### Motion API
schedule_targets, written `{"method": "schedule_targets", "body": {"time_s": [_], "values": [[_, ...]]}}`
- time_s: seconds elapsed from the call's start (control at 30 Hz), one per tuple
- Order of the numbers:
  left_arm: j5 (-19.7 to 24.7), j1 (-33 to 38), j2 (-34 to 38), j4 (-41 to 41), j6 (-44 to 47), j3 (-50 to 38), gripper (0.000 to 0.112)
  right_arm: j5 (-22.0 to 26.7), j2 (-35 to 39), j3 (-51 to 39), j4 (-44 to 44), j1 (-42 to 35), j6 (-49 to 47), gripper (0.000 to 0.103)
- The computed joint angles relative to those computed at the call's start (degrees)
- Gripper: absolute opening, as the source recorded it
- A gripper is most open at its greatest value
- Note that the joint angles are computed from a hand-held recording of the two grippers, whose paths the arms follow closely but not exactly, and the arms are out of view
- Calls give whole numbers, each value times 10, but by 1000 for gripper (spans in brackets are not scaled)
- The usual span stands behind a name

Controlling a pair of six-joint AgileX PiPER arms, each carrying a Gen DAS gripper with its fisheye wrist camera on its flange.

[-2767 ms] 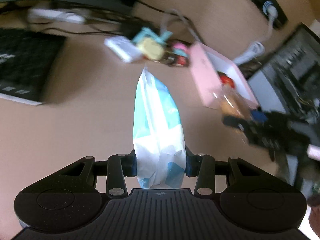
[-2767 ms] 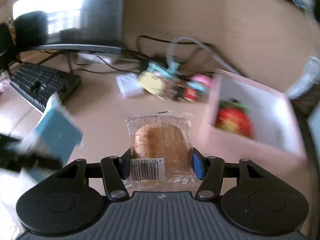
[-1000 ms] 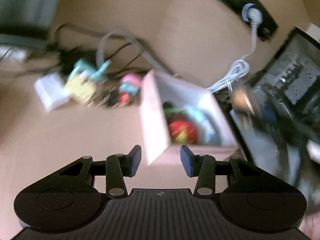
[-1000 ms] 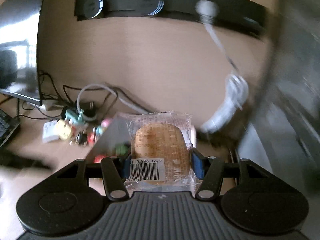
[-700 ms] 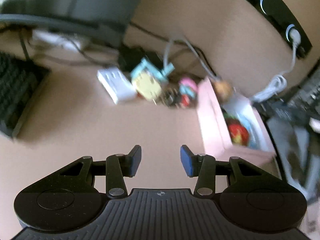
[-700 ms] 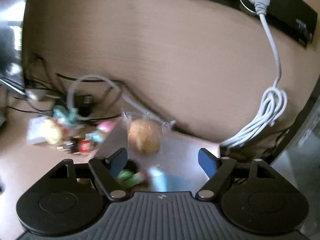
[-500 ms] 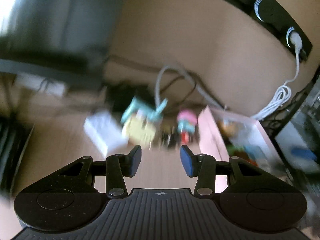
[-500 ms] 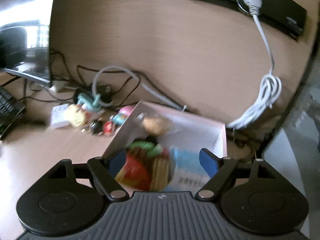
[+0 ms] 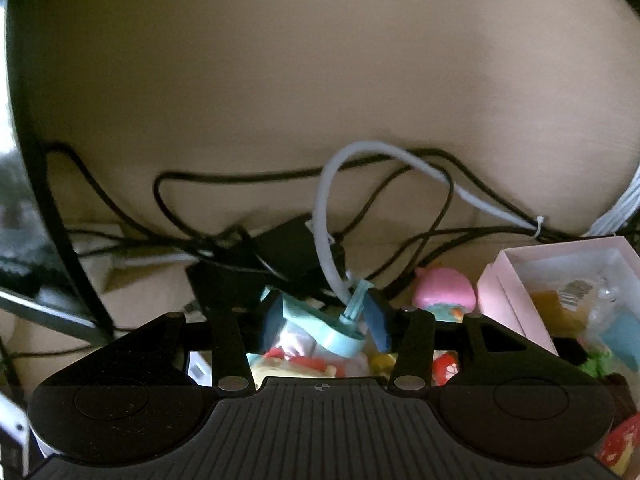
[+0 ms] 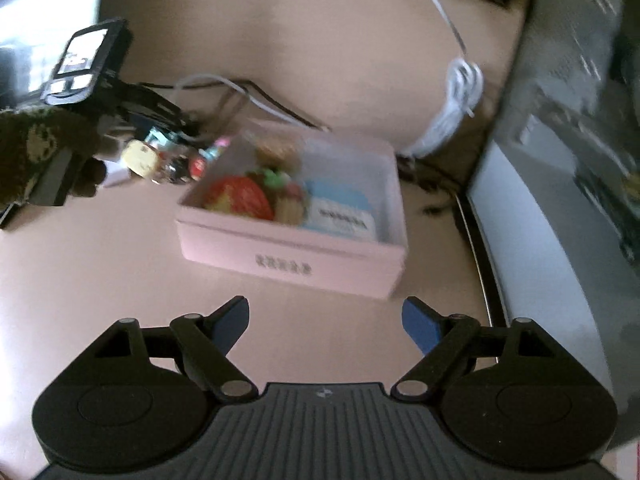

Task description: Organize objects

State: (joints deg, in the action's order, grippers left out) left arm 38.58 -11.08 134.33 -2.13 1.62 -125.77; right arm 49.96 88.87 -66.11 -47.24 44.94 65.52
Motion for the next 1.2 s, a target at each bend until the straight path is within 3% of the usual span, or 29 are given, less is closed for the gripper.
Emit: {"method": "schedule_targets", "body": {"time_s": [0.13, 0.3, 0.43, 0.6, 0.73, 0.87, 0.97, 1.1, 1.2], "values": [[28, -2, 3, 1, -19, -1, 45, -3, 2, 15, 14, -9, 40, 84], [9, 9, -39, -51, 34, 80, 36, -19, 8, 23, 18, -7, 47, 84], [44, 39, -76, -166, 114, 139, 24, -32, 23, 14, 19, -6, 36, 84], [75, 89, -179, -339, 270, 307, 24, -54, 39, 5, 22, -8, 27, 87], [98, 128, -256, -419, 374, 421, 24, -74, 63, -10, 32, -9, 20, 91], [142, 163, -285, -447, 400, 462, 24, -94, 96, -36, 43, -12, 24, 96], [112, 183, -325, -447, 414, 508, 24, -106, 121, -57, 43, -11, 29, 100], [-9, 211, -362, -458, 387, 552, 24, -118, 145, -77, 56, -13, 23, 103], [-12, 229, -335, -418, 297, 506, 24, -126, 154, -82, 80, -19, 14, 103]]}}
